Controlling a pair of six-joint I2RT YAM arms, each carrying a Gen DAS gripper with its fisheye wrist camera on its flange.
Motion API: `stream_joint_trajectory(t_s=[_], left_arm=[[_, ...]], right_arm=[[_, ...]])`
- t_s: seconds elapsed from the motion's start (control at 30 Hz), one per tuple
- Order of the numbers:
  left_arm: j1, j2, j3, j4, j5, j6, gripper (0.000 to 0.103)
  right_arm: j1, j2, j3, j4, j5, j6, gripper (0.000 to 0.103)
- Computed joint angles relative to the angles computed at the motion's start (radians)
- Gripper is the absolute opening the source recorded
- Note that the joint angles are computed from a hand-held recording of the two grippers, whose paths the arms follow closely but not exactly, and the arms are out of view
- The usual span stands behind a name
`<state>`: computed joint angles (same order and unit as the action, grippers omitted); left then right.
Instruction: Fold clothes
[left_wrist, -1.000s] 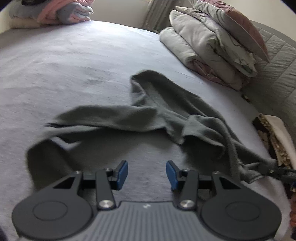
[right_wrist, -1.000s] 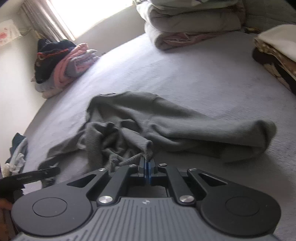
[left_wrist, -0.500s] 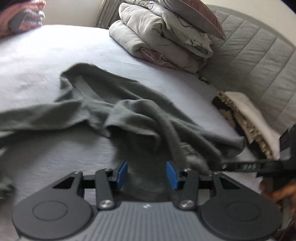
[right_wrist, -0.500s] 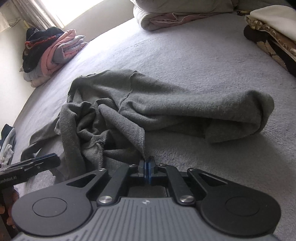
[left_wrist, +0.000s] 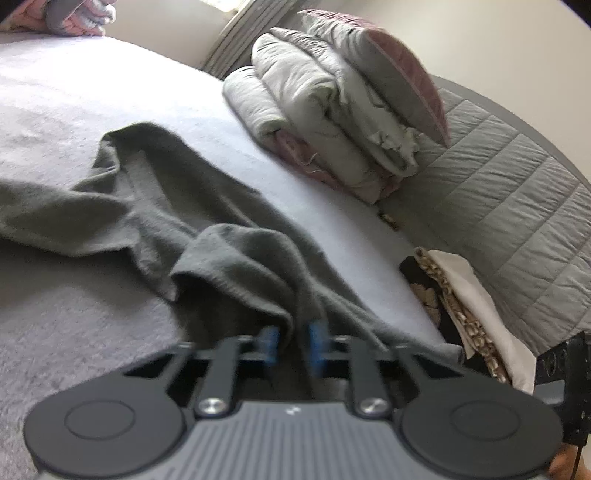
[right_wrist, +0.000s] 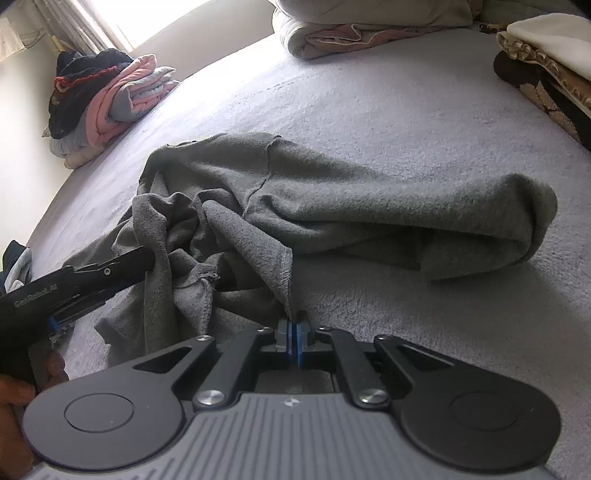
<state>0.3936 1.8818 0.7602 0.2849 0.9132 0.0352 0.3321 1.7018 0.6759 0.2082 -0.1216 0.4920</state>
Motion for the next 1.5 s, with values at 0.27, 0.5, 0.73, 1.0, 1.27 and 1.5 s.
stream_joint_trajectory(t_s=[0.27, 0.5, 0.73, 1.0, 1.27, 1.5], left_arm=[[0.068, -0.177, -0.088, 0.003, 0.021, 0.010, 0.004], [0.218, -0.307, -0.070, -0.179, 0.111, 0.060, 0.004], [0.339, -0.291, 0.020, -0.415, 0.122, 0.152, 0.004], [0.323, -0.209, 0.056, -0.400, -0.027, 0.230, 0.004], [0.217, -0.059, 0.073, -0.161, -0.151, 0.156, 0.005], [0.190, 0.029, 0.146, -0.209, -0.176, 0.150, 0.009]], right_arm=[[-0.036, -0.122, -0.047, 0.009, -0.013, -0.006, 0.003], [-0.093, -0.258, -0.113, -0.010, -0.028, -0.014, 0.003], [-0.202, -0.366, -0.177, -0.031, -0.080, -0.008, 0.003], [-0.223, -0.305, -0.173, -0.012, -0.077, -0.018, 0.003], [-0.136, -0.082, -0.081, 0.117, 0.091, -0.130, 0.003], [-0.138, -0.008, -0.048, 0.114, 0.089, -0.142, 0.007]])
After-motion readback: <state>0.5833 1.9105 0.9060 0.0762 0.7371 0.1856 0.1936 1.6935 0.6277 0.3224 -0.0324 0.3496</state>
